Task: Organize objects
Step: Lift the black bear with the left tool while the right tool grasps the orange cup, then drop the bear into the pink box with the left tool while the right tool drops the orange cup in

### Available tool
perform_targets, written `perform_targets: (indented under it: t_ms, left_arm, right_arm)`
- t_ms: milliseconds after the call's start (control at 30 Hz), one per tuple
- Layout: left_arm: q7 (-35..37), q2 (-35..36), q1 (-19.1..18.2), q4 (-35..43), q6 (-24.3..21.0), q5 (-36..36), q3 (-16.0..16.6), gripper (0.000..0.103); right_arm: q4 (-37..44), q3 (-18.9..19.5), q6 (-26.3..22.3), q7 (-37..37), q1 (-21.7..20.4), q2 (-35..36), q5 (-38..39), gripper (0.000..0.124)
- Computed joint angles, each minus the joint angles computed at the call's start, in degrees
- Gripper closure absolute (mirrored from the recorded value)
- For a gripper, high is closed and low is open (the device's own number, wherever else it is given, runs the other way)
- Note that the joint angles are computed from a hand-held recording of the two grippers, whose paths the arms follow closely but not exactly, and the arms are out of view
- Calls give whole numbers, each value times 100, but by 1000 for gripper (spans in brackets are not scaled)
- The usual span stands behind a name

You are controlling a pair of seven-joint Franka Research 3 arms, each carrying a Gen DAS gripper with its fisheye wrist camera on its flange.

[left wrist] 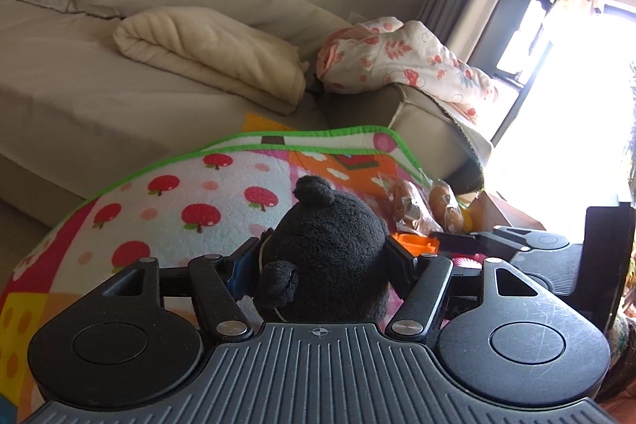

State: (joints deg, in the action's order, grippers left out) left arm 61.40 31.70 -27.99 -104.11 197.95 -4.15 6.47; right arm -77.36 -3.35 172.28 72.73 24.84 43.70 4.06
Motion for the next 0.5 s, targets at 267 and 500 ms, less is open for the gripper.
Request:
perform_targets:
  t_ms: [267,500]
  left_arm:
    - [106,-491,70,-439,-256,397,-396,33]
    - [-34,-354,692,255,-616,1449,-1583,33]
  right_arm:
    - [-2696,1710,1195,-1368,-1523,-1891,731,68]
    - [-5168,883,2843,-1658,-1192,-3397,1057,67]
